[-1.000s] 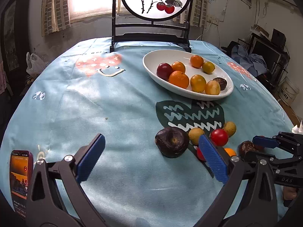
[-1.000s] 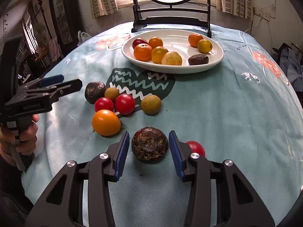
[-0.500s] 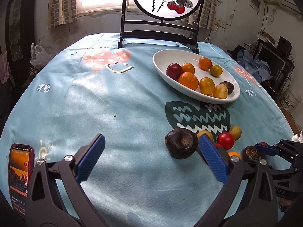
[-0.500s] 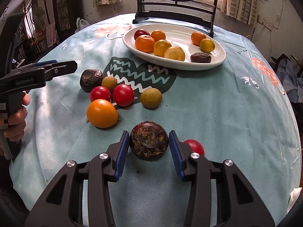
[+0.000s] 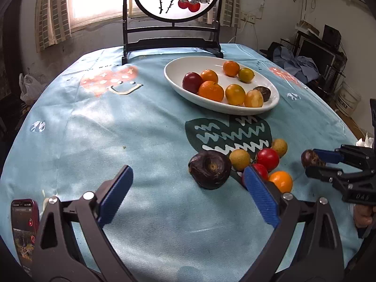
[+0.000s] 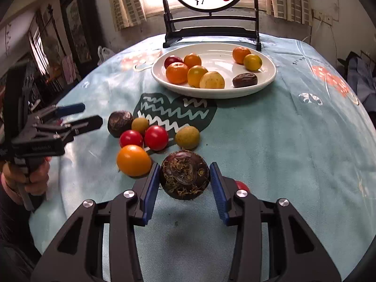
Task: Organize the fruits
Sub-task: 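Grasp a dark brown round fruit with the right tool while the left tool reaches a dark purple fruit, then carry both dark fruits over the white plate and open both tools to release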
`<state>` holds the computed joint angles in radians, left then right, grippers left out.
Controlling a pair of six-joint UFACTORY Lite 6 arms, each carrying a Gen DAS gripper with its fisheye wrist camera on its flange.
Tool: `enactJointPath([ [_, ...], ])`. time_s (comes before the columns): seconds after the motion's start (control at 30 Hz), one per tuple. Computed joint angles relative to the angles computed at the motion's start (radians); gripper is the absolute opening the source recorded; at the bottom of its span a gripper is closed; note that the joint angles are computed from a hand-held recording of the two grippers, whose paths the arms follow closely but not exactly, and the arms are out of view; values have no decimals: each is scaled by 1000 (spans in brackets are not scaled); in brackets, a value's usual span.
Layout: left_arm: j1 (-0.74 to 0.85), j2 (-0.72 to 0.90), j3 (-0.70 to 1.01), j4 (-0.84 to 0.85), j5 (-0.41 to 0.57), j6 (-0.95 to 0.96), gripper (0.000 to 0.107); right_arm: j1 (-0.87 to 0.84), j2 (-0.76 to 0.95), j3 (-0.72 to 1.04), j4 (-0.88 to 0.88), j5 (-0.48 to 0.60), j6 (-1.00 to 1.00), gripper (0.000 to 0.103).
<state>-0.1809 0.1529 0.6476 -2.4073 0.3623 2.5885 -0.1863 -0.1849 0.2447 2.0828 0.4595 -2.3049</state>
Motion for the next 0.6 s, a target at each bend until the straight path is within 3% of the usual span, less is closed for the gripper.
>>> enactJointPath([
  [0.17, -37, 75, 67, 22, -33, 71, 77, -93, 67, 37, -146, 98, 123, 43],
  [0.4, -78, 182, 160, 44, -97, 125, 69, -129, 97, 52, -206, 141, 158, 43],
  [0.5, -87, 213, 189, 70, -109, 100, 67, -134, 102, 55, -213, 149, 160, 43],
  [0.6, -77, 227, 207, 215, -91, -37, 57, -139, 104, 55, -216, 153, 158, 43],
])
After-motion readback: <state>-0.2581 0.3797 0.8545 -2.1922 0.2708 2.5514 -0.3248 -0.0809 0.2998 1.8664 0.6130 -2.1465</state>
